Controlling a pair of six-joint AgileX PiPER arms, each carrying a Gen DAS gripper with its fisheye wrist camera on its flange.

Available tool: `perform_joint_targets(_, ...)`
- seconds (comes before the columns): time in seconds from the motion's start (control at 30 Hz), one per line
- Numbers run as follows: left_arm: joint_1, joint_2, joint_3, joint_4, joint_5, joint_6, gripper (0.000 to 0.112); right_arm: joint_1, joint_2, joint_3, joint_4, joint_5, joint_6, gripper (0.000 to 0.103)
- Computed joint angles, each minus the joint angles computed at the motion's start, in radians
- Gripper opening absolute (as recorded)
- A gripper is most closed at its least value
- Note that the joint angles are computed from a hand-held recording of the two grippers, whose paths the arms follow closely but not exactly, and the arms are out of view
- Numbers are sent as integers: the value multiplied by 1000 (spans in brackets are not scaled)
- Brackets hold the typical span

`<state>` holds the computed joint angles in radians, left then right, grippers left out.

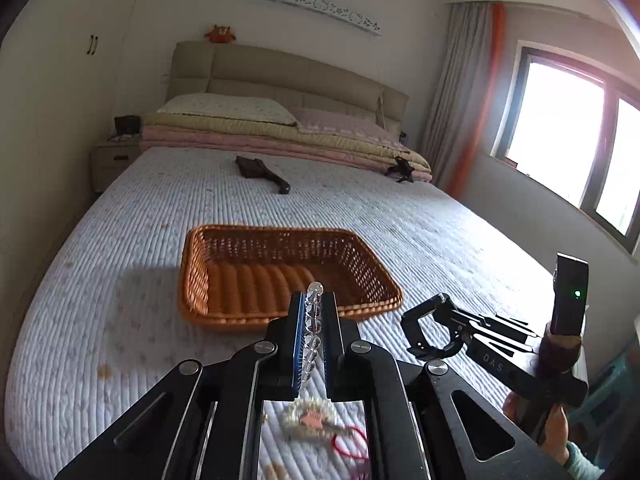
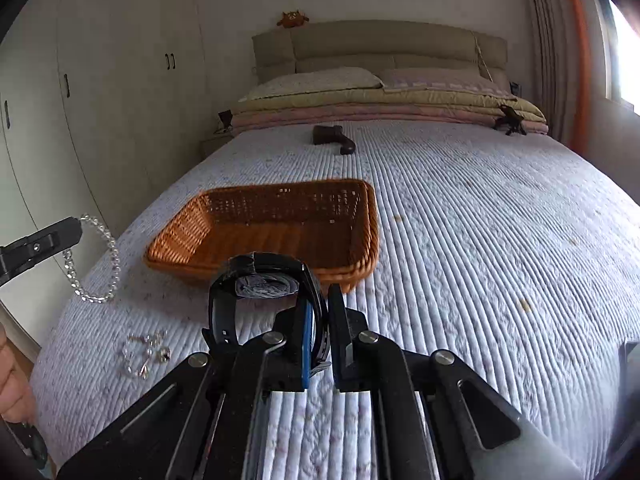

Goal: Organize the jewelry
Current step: 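Drop the bracelet into the basket with left tool while right tool drops the watch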

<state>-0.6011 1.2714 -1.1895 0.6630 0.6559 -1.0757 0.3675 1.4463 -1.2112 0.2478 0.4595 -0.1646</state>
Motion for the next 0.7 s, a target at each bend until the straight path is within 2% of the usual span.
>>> perform_joint_targets(0.07,107,66,-64,-155,-84,148,8,28,86,-124,-109,13,103,10)
perform_joint_targets(0.13,199,154,-131,-311,-151,304,8,38,191,-267,-139,52,146,10)
perform_joint_targets(0.27,326,328,-226,-570,-209,544,8,70,447,-601,-256,206,251,10)
perform_joint_targets(0.4,374,450,-273,-655,-220,617,8,92,693,-945,-286,415,274,10)
perform_joint_targets(0.47,383,490,-300,-650,-193,617,8,96,770,-1053,-280,484,279,10)
perform_joint_targets(0.63,373,569,-376,-541,-64,538,8,96,832,-1109,-292,516,286,13)
perform_joint_targets(0.7,369,581,-383,-505,-41,515,11,98,835,-1110,-299,511,293,13)
